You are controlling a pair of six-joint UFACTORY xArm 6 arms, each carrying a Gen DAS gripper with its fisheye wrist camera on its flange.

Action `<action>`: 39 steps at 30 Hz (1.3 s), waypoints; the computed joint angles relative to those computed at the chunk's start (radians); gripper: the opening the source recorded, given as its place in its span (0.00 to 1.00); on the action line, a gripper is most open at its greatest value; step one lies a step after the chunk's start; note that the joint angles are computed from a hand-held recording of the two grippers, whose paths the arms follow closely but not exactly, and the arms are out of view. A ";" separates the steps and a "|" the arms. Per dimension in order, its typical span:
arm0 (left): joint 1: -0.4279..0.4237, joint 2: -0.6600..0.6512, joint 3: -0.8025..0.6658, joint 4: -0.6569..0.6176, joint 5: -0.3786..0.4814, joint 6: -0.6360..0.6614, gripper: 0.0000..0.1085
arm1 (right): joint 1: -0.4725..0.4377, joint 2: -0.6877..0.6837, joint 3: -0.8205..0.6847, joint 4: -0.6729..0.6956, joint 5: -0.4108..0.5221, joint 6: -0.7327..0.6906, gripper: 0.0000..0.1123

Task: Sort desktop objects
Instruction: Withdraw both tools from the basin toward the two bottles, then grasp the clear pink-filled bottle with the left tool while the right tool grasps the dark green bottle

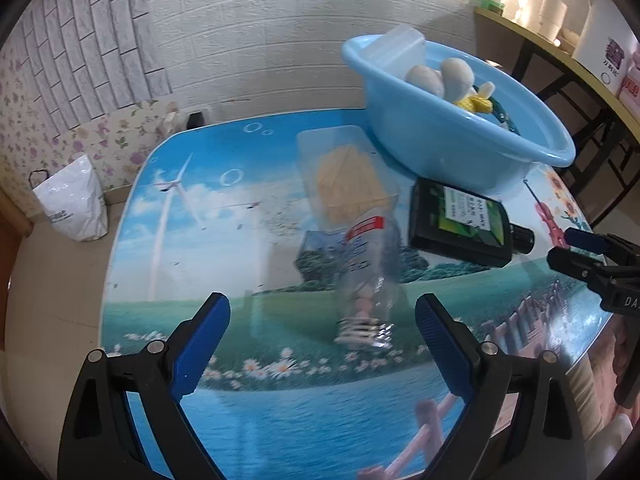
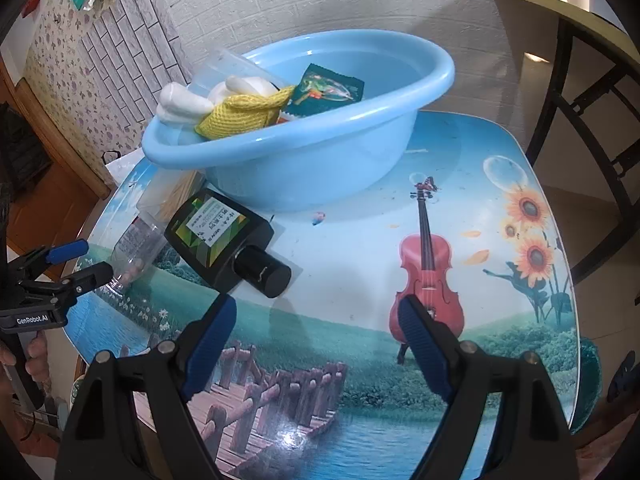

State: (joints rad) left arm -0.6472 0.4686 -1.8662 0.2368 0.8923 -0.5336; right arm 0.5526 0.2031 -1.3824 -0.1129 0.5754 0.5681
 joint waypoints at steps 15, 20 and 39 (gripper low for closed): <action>0.004 0.119 -0.144 -0.135 0.046 0.112 0.56 | 0.002 0.040 -0.021 0.080 -0.060 -0.164 0.54; 0.005 0.116 -0.138 -0.132 0.052 0.108 0.52 | -0.003 0.070 -0.045 0.149 -0.065 -0.272 0.40; -0.016 0.067 -0.063 -0.140 0.027 0.112 0.37 | 0.002 0.036 -0.007 0.299 -0.053 -0.466 0.25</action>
State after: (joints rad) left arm -0.6631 0.5356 -1.9296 0.0966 0.9193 -0.4213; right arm 0.5547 0.2391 -1.3898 0.1857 0.5220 0.1016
